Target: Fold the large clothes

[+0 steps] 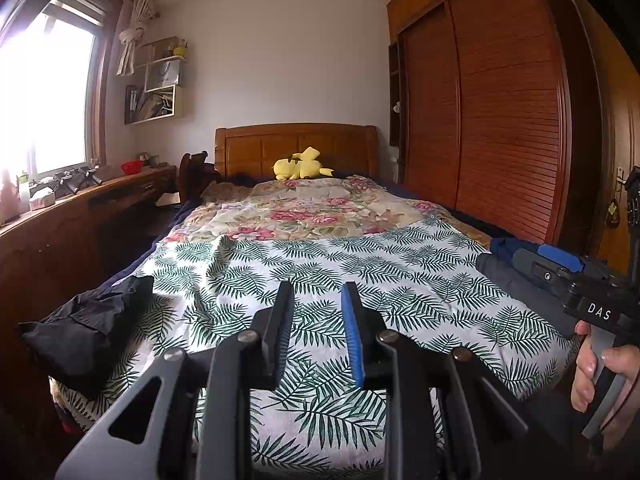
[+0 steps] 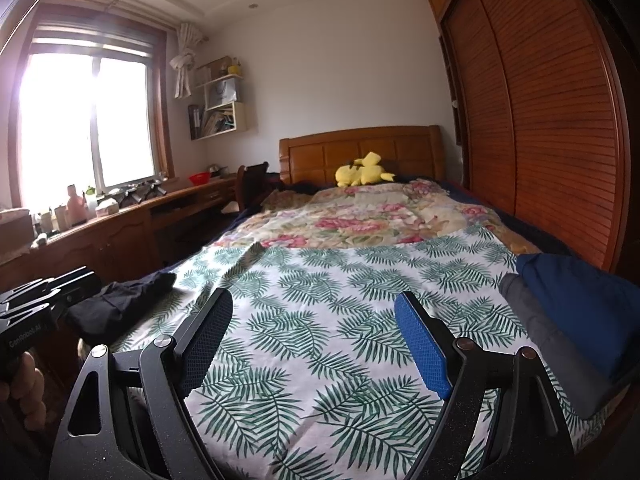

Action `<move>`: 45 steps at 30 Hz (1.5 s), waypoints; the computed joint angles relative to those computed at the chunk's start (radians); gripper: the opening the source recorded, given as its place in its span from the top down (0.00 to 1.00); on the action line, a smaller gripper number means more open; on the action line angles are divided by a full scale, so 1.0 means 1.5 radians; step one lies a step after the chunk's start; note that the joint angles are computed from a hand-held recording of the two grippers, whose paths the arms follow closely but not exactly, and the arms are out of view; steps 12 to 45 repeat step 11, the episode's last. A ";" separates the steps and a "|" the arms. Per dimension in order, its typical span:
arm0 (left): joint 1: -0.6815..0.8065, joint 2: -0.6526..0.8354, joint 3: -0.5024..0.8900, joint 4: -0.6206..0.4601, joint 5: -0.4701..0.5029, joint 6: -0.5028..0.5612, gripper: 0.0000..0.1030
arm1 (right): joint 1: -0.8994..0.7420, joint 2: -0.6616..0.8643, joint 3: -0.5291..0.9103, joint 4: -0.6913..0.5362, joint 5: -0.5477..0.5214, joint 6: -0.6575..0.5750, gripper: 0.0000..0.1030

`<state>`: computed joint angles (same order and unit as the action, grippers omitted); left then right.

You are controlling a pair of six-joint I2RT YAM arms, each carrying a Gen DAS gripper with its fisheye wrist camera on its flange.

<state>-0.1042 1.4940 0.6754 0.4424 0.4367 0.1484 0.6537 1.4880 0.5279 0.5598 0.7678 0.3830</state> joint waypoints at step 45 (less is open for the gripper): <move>0.002 0.000 0.006 -0.010 0.008 0.001 0.77 | -0.001 -0.002 0.007 -0.009 -0.003 0.001 0.17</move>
